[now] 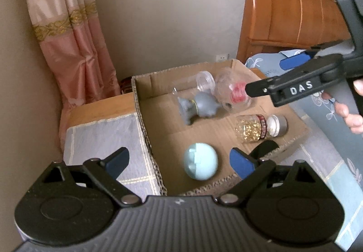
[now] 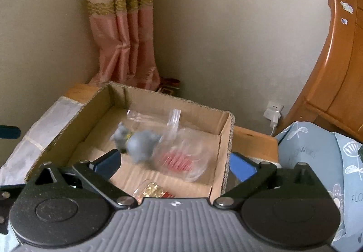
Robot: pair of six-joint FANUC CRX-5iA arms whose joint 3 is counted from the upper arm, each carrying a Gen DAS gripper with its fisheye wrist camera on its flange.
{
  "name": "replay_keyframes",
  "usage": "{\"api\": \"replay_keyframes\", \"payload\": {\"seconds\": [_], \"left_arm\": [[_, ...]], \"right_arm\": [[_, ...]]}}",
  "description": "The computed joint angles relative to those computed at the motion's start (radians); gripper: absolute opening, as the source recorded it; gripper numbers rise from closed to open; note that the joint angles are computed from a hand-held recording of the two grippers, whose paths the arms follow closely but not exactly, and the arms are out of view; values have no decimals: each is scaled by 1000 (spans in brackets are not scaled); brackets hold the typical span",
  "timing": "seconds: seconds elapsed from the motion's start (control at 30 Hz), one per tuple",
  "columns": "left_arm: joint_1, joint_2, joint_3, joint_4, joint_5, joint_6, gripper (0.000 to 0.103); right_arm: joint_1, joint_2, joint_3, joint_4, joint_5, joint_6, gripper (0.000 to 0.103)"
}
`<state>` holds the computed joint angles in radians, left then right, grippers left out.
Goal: Organize rigid objects
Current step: 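Carry the grey toy into the box with left tool while right tool carries the container, then reach right tool to the white MEDICAL bottle while left tool moves toward the pink keychain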
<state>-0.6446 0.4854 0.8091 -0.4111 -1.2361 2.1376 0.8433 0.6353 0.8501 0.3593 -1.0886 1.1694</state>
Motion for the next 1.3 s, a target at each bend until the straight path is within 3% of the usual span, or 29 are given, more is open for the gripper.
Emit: {"api": "replay_keyframes", "payload": {"seconds": [0.4,0.63,0.97,1.07,1.3], "left_arm": [[-75,-43,-56,-92,-28,91,96],[-142,-41,-53,-194,-119,146,96],[-188,-86,-147,-268,-195,332,96],[-183,-112,-191,-256,-181,379,96],[-173,-149,-265,-229,-167,437,96]], "right_arm": [[64,-242,-380,56,163,-151,103],[112,-335,-522,63,209,-221,103],[178,-321,-536,-78,155,-162,103],[192,-300,-525,-108,147,-160,103],[227,-259,-527,-64,104,-187,103]]}}
